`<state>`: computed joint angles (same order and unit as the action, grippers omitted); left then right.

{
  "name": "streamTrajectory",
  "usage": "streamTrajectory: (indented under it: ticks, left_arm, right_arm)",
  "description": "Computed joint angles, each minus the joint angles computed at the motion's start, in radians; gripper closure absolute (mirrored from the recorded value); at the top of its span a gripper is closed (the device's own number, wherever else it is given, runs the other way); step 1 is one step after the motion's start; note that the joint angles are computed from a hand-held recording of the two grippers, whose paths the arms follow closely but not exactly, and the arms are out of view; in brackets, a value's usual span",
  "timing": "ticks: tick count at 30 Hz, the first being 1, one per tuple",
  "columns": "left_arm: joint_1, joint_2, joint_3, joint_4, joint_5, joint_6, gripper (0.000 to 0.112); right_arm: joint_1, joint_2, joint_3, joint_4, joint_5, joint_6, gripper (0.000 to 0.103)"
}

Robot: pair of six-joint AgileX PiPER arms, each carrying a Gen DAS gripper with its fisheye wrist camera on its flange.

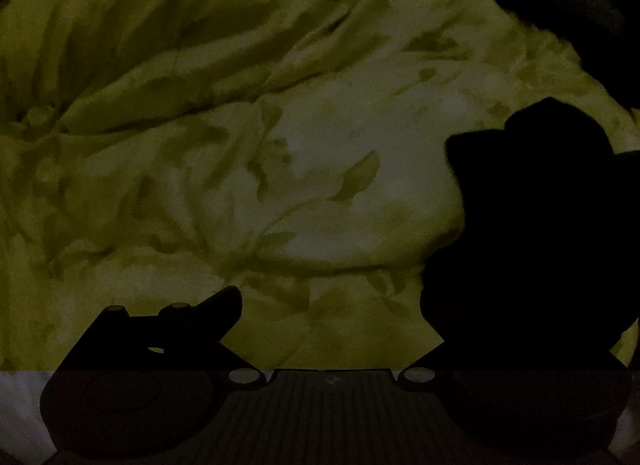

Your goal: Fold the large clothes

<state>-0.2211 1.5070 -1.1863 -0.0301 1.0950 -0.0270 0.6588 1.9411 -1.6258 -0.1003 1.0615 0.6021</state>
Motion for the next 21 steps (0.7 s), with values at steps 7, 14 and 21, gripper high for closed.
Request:
streamTrajectory:
  ticks: [7, 14, 21]
  left_arm:
    - [0.042, -0.009, 0.065, -0.013, -0.006, 0.006, 0.009]
    - [0.004, -0.057, -0.019, 0.018, 0.009, -0.104, 0.009]
    - [-0.015, -0.187, -0.151, 0.104, 0.084, -0.184, 0.009]
  right_arm:
    - [-0.004, 0.002, -0.033, 0.04, 0.034, -0.008, 0.088]
    - [-0.046, -0.372, -0.086, 0.139, -0.078, -0.038, 0.089]
    - [-0.217, -0.903, 0.09, 0.334, -0.216, 0.07, 0.089]
